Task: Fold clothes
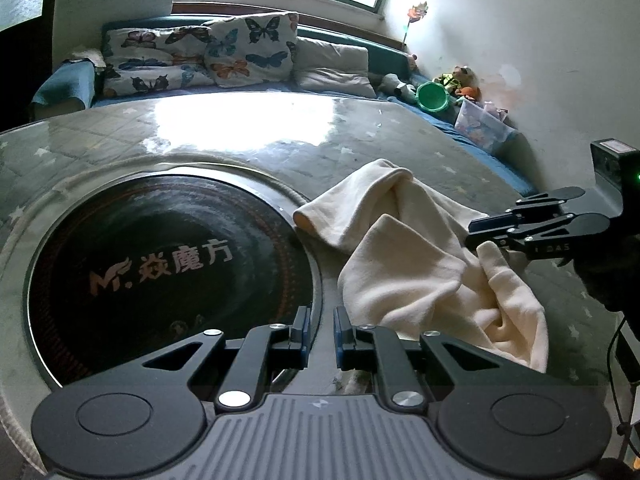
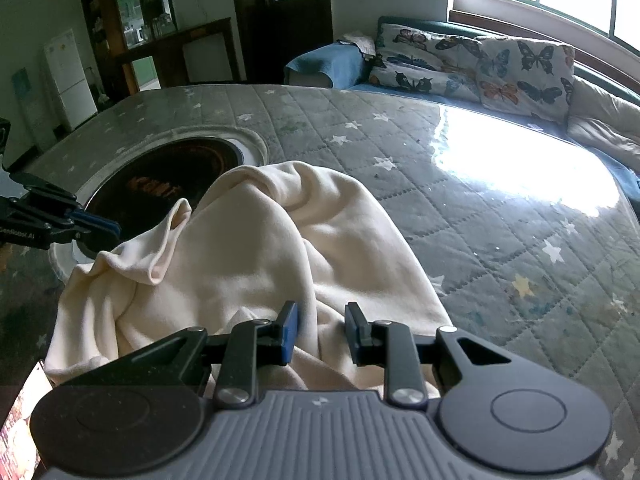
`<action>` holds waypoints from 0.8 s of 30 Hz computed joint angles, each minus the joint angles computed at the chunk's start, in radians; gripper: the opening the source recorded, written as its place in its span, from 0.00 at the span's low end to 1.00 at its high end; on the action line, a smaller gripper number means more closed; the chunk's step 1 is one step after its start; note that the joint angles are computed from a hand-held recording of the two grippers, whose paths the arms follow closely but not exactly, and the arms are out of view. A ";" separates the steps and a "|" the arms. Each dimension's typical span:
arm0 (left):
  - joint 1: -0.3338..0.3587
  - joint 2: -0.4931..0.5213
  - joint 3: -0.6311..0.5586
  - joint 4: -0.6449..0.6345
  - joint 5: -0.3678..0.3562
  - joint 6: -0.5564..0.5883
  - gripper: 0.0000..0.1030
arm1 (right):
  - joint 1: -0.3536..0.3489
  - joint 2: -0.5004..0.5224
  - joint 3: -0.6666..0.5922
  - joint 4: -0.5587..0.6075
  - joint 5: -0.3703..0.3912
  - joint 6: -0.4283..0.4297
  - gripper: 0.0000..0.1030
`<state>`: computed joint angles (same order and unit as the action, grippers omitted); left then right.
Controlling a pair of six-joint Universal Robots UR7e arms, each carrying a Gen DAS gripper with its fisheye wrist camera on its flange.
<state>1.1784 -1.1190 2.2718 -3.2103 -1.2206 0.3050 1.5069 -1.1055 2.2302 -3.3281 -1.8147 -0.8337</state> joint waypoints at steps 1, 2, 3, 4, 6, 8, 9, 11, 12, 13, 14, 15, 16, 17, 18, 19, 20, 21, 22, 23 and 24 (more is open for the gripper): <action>0.001 -0.001 0.000 0.000 0.001 -0.001 0.13 | -0.002 -0.001 0.000 0.001 -0.001 -0.001 0.24; 0.002 -0.001 0.001 0.001 0.003 -0.001 0.13 | -0.003 -0.003 0.001 0.002 -0.003 -0.002 0.24; 0.002 -0.002 0.001 0.001 0.005 -0.001 0.13 | -0.003 -0.004 0.002 0.002 -0.005 -0.003 0.24; 0.003 -0.003 0.002 0.001 0.005 -0.001 0.13 | -0.003 -0.006 0.004 0.002 -0.006 -0.003 0.24; 0.003 -0.005 0.004 -0.001 0.005 -0.001 0.13 | -0.004 -0.009 0.008 0.002 -0.006 -0.004 0.24; 0.003 -0.007 0.004 -0.003 0.005 0.000 0.13 | -0.007 -0.015 0.011 0.004 -0.007 -0.006 0.24; 0.003 -0.007 0.004 -0.003 0.005 -0.001 0.13 | -0.009 -0.017 0.014 0.004 -0.008 -0.007 0.24; 0.001 -0.005 0.002 -0.003 0.009 0.000 0.13 | -0.010 -0.022 0.019 0.006 -0.012 -0.009 0.24; 0.001 -0.005 0.002 -0.003 0.009 0.000 0.13 | -0.011 -0.024 0.023 0.004 -0.014 -0.013 0.24; 0.001 -0.005 0.002 -0.002 0.009 0.000 0.13 | -0.011 -0.026 0.027 0.002 -0.017 -0.017 0.24; 0.002 -0.005 0.001 -0.001 0.009 0.000 0.13 | -0.011 -0.030 0.034 -0.001 -0.020 -0.022 0.24; 0.002 -0.005 0.000 0.000 0.009 0.001 0.13 | -0.011 -0.035 0.038 0.001 -0.023 -0.023 0.24; 0.003 -0.005 0.000 0.000 0.009 0.001 0.13 | -0.011 -0.041 0.043 0.005 -0.025 -0.024 0.24; 0.003 -0.004 -0.001 0.001 0.009 0.001 0.13 | -0.010 -0.046 0.046 0.008 -0.029 -0.026 0.24; 0.003 -0.004 -0.001 0.003 0.010 0.002 0.13 | -0.010 -0.050 0.052 0.008 -0.035 -0.030 0.24; 0.002 -0.005 -0.001 0.003 0.010 0.004 0.13 | -0.010 -0.054 0.058 0.007 -0.041 -0.036 0.24; 0.002 -0.006 0.000 0.004 0.009 0.004 0.13 | -0.010 -0.059 0.064 0.006 -0.047 -0.041 0.24; 0.001 -0.006 0.000 0.004 0.008 0.005 0.13 | -0.011 -0.064 0.071 0.006 -0.050 -0.043 0.24; 0.001 -0.006 0.000 0.004 0.008 0.007 0.13 | -0.011 -0.070 0.078 0.006 -0.052 -0.044 0.24; 0.001 -0.006 -0.001 0.004 0.008 0.008 0.13 | -0.011 -0.075 0.083 0.007 -0.053 -0.046 0.24; 0.001 -0.007 -0.001 0.006 0.009 0.009 0.13 | -0.011 -0.080 0.087 0.008 -0.055 -0.048 0.25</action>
